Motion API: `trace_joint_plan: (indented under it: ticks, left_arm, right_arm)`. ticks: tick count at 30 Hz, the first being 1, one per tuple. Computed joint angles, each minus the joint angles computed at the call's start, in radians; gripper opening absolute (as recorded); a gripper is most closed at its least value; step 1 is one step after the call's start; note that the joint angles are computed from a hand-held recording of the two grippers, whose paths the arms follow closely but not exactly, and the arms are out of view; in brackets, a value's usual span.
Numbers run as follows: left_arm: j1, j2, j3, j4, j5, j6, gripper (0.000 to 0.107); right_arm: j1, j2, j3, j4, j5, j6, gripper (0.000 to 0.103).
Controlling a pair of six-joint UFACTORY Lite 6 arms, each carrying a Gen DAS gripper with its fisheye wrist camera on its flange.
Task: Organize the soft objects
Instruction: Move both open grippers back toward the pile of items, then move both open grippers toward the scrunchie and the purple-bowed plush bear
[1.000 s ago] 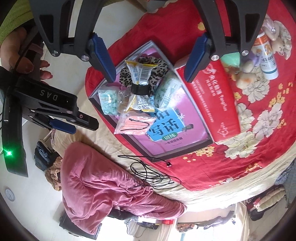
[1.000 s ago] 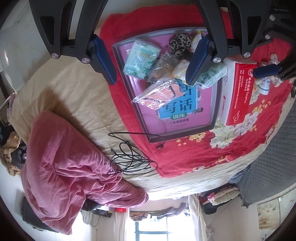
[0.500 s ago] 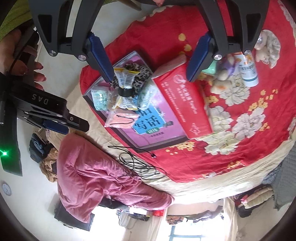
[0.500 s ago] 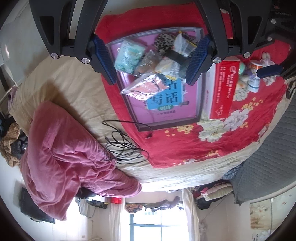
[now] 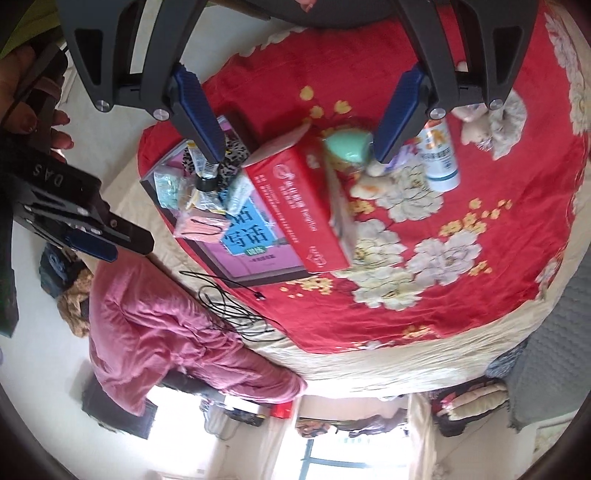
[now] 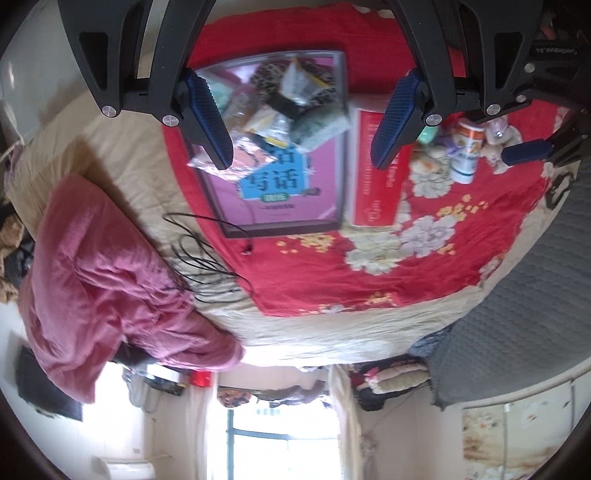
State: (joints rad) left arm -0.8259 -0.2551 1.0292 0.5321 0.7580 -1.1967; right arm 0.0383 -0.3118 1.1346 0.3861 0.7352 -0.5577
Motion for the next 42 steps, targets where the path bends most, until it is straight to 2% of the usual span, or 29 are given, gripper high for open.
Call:
trace_joint_plan:
  ticks: [8, 19, 37, 42]
  left_arm:
    - [0.029, -0.168, -0.114, 0.009, 0.065, -0.016, 0.082]
    - [0.087, -0.401, -0.242, -0.020, 0.164, 0.026, 0.082]
    - [0.182, -0.689, -0.401, -0.081, 0.303, 0.099, 0.082]
    - [0.236, -0.738, -0.448, -0.122, 0.298, 0.151, 0.082]
  right_arm:
    - [0.265, -0.056, -0.008, -0.210, -0.030, 0.265, 0.078]
    - [0.529, -0.054, -0.007, -0.411, -0.033, 0.515, 0.078]
    - [0.734, -0.008, -0.010, -0.540, -0.035, 0.688, 0.078]
    - [0.775, 0.018, -0.033, -0.559, -0.051, 0.721, 0.078]
